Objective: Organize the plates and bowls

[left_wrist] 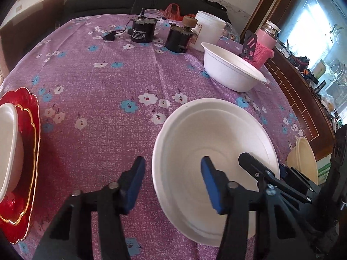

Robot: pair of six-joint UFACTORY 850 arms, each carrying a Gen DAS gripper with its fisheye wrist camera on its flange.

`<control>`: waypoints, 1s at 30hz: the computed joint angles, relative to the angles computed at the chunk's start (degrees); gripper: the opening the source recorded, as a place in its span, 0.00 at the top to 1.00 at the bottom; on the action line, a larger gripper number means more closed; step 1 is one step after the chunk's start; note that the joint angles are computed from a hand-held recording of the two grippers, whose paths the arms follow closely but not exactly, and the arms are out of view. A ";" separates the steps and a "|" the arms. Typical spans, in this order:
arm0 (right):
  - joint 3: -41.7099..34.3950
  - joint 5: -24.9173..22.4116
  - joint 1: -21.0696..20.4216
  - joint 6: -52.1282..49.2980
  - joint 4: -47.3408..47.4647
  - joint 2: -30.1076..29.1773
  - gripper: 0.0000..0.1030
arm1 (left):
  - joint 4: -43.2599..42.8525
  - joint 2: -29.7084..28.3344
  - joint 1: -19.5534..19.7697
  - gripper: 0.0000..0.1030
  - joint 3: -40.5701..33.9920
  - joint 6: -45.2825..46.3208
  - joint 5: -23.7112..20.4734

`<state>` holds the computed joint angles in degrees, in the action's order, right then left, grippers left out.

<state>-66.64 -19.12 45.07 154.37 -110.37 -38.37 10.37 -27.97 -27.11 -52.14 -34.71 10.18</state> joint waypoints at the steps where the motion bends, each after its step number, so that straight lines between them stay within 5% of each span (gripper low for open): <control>1: -0.03 0.06 0.03 0.22 -0.24 -0.04 0.54 | 1.45 -0.20 -0.02 0.68 -0.21 -1.29 -0.14; 5: -0.51 0.39 0.27 -0.72 -0.08 -0.27 0.59 | -0.98 -0.40 -0.36 0.88 -0.09 1.64 0.05; 9: -0.97 0.75 0.71 0.53 -2.22 -0.69 0.76 | -4.03 0.10 -0.74 0.89 0.58 4.77 0.77; 12: -0.67 -0.24 1.07 1.94 -3.74 -0.56 0.80 | -11.81 0.92 -1.22 0.89 1.51 12.61 1.67; 19: 1.75 -4.92 1.95 13.92 -14.60 1.36 0.85 | -11.31 4.36 -0.72 0.89 4.84 12.11 4.08; 26: -2.01 -4.07 4.78 6.48 -9.48 1.67 0.85 | -20.06 13.07 1.85 0.88 11.90 21.27 7.15; 30: -8.57 -3.38 7.18 -6.88 -0.09 -0.49 0.85 | -21.77 18.78 6.07 0.88 16.33 23.54 7.94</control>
<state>-75.20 -22.49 52.25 147.49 -110.46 -38.87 -11.41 -9.20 -21.04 -35.80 -11.17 18.13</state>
